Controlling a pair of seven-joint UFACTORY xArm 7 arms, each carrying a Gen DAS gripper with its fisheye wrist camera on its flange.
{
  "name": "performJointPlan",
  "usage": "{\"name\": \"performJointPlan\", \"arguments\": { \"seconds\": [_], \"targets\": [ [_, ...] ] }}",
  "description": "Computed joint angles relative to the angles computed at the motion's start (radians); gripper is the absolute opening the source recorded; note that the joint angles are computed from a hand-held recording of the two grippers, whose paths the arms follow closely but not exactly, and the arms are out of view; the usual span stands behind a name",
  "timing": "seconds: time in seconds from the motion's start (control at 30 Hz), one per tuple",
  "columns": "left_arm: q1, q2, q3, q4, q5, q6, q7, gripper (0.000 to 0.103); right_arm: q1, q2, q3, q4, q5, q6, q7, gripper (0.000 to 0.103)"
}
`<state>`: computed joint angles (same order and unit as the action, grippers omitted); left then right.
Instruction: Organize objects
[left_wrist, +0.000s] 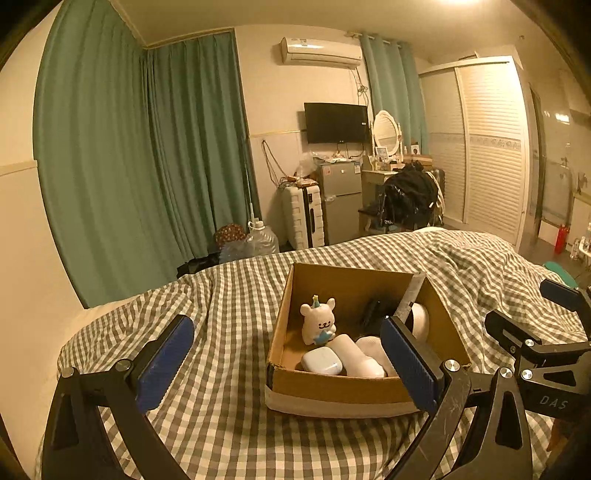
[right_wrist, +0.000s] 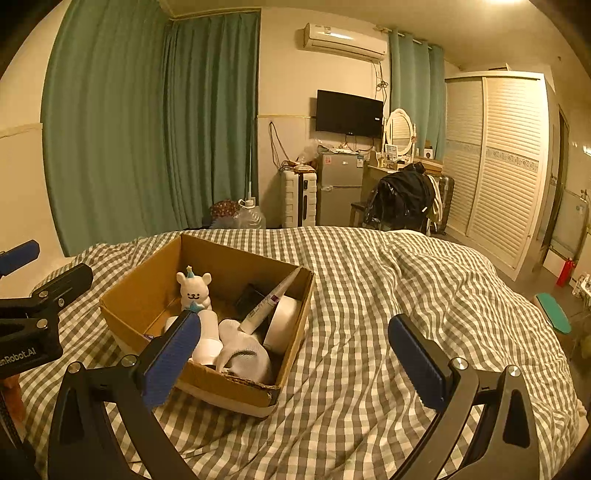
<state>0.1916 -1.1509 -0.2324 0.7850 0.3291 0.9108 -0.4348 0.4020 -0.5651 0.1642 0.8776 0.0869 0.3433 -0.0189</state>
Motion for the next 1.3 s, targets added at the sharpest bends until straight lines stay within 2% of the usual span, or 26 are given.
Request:
{"name": "performJointPlan", "arguments": {
  "seconds": [1.3],
  "targets": [
    [-0.015, 0.005, -0.001, -0.009, -0.005, 0.003, 0.012, 0.103, -0.019, -0.001, 0.017, -0.004, -0.034, 0.0, 0.036, 0.102]
  ]
}}
